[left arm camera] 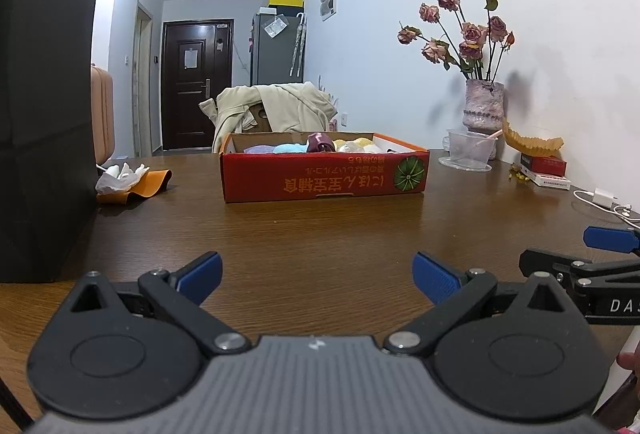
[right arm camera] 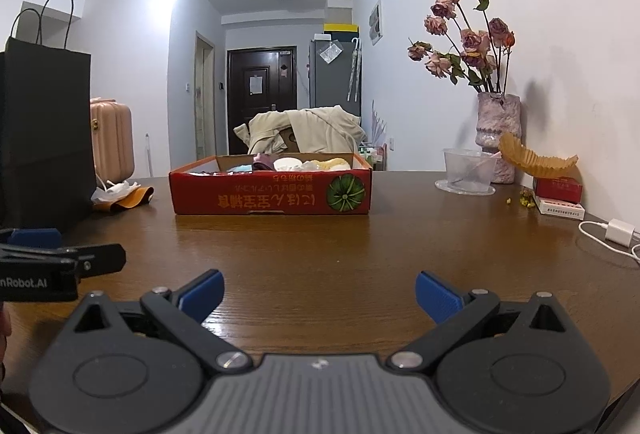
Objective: Organize soft objects
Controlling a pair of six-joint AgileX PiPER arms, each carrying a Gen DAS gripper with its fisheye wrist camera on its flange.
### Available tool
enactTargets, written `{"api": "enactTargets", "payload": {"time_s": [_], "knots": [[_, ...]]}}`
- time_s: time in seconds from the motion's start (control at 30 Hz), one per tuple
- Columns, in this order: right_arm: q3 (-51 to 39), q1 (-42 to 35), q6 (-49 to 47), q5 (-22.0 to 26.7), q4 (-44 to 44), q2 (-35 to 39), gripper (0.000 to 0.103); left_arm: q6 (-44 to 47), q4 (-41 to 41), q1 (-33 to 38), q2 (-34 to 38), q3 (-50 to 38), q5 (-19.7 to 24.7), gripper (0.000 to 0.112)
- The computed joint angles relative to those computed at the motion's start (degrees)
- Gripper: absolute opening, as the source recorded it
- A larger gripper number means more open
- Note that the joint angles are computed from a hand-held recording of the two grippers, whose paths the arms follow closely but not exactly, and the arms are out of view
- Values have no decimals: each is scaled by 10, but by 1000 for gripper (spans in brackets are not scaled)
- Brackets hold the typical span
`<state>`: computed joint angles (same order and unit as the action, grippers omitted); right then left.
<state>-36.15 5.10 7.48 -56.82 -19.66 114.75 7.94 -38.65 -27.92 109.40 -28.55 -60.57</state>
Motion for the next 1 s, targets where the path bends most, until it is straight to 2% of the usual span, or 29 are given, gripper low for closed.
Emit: {"api": "enactTargets", "payload": {"time_s": [0.47, 1.0], "knots": [[-7, 1, 10, 16, 1, -1, 102, 0, -1, -2, 1, 0, -1, 103], [-2, 3, 5, 8, 14, 4, 102, -4, 0, -2, 8, -2, -9, 103]]}}
